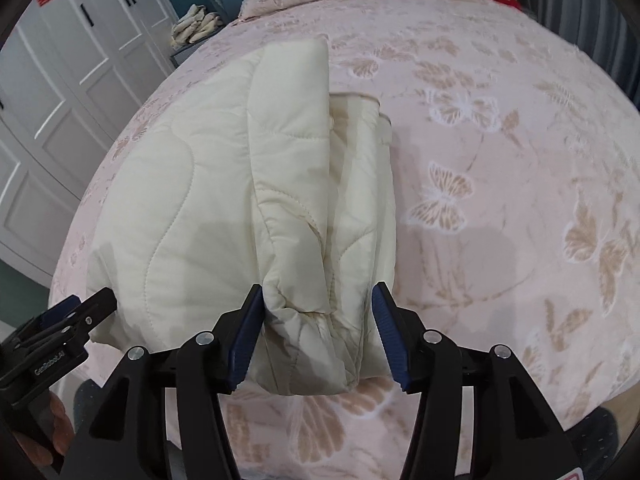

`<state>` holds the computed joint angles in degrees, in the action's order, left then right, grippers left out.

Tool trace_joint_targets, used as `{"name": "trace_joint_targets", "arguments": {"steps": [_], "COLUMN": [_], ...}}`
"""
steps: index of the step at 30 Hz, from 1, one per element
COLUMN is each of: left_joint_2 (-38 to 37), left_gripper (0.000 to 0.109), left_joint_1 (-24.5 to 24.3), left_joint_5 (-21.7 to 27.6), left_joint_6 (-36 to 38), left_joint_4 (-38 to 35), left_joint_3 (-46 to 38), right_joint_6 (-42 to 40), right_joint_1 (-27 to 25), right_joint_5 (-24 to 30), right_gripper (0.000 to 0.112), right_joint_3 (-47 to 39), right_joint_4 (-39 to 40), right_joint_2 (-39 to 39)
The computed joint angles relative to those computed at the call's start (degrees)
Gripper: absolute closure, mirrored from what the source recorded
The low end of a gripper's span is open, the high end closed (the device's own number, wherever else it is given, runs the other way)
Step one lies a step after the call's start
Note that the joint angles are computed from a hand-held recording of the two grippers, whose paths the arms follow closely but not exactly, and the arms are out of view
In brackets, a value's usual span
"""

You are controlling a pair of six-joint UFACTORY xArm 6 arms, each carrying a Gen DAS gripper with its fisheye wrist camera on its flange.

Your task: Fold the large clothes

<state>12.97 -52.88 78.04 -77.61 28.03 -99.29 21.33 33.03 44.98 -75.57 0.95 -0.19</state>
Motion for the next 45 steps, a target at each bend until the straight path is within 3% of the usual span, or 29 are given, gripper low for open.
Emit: {"name": "trace_joint_targets", "arguments": {"steps": [9,13,16,18,21,23,25,27,28,31,33,35,37,39,42,45], "left_joint_2": [-4.10,-5.96,-6.94,-8.06,-9.67,-9.08,-7.16,-3.78,-2.66,-0.96,-0.47,-1.03,-3.60,-6.41,-10.58,-11.72], "left_gripper": [0.025,0.025,0.025,0.024,0.025,0.033,0.038,0.050,0.051,0.051,0.044,0.035,0.035,0.037,0.037,0.037], "left_joint_1": [-0.47,-1.88,-0.09,1.38,3.52,4.79,5.64,6.45,6.76,8.52,9.76,9.78,9.14,8.15,6.32,5.28], "left_joint_5": [-4.20,-5.80,-8.95,-11.91,-18.23,-20.88,-19.49,-15.93,-14.52,-13.49,-15.27,-16.55,-18.70,-18.94,-16.50,-13.06], "left_joint_6": [-2.24,-2.47,-2.22,-1.67,-1.27,0.15,1.86,4.18,4.68,5.01,6.15,5.92,3.11,0.37,-4.14,-7.46], "left_joint_4": [-1.94,-2.26,-4.90,-6.17,-6.83,-7.10,-6.37,-4.51,-3.62,-1.55,-2.44,-2.01,-1.59,-1.49,1.74,5.20], "left_joint_3": [5.26,9.55,14.32,17.81,22.12,22.31,19.62,14.25,12.38,9.58,10.30,12.17,15.64,17.92,19.34,16.90], "right_joint_6": [-1.41,-4.15,-7.88,-10.62,-15.21,-13.87,-12.56,-12.20,-12.36,-11.29,-9.26,-10.62,-11.41,-10.22,-4.06,-1.86], "right_joint_1": [-0.99,-2.19,-3.62,-4.59,-5.20,-3.93,-2.15,-1.00,-0.72,-0.18,-0.91,-2.52,-3.73,-4.03,-2.85,-1.01], "right_joint_5": [0.16,0.33,0.61,0.28,-0.89,-2.86,-3.65,-5.19,-6.00,-6.16,-2.08,-3.55,-3.63,-4.03,-6.12,-5.41], "right_gripper": [0.060,0.044,0.032,0.031,0.056,0.070,0.078,0.081,0.082,0.080,0.075,0.070,0.066,0.066,0.080,0.090], "right_joint_3": [1.86,2.63,1.99,1.39,0.55,-2.18,-7.34,-12.04,-13.66,-18.98,-21.51,-17.18,-14.11,-11.21,-7.17,-9.68], "right_joint_4": [2.73,6.79,14.90,20.93,29.30,25.36,18.26,14.62,14.02,11.00,8.69,13.41,18.98,19.48,10.03,2.95], "right_joint_2": [-2.53,-1.57,1.38,3.62,5.75,7.35,10.03,12.80,13.79,17.82,21.27,19.63,17.06,13.69,7.55,6.63]}}
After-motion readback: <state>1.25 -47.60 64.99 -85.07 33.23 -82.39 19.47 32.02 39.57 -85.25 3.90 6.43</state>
